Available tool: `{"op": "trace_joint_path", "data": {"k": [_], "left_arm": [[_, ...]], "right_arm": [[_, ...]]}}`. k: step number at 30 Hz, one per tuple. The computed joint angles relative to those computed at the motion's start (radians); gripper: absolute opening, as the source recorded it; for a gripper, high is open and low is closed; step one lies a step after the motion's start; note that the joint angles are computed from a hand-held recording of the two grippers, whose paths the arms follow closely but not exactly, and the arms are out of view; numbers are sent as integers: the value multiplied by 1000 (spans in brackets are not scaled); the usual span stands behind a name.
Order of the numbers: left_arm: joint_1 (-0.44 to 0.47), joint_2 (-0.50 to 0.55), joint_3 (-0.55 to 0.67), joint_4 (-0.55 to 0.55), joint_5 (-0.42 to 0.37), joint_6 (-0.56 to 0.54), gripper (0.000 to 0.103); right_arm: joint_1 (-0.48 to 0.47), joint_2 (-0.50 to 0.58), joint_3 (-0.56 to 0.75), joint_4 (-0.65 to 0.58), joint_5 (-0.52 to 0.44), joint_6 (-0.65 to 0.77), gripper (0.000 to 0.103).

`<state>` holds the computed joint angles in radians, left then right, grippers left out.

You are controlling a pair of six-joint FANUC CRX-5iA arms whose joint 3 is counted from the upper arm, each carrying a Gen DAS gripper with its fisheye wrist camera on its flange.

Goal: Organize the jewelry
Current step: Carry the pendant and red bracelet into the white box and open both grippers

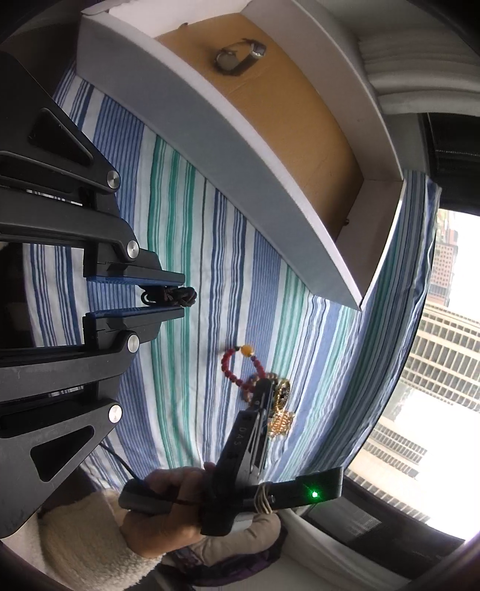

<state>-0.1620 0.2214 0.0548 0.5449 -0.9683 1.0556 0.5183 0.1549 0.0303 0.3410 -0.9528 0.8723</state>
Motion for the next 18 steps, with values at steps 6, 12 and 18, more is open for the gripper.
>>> {"op": "trace_joint_path", "data": {"k": [6, 12, 18], "left_arm": [[56, -19, 69, 33, -25, 8, 8], [113, 13, 206, -52, 0, 108, 8], [145, 136, 369, -184, -49, 271, 8]], "right_arm": [[36, -7, 134, -34, -24, 72, 10], [69, 106, 398, -111, -54, 194, 10], [83, 333, 756, -203, -165, 312, 10]]}}
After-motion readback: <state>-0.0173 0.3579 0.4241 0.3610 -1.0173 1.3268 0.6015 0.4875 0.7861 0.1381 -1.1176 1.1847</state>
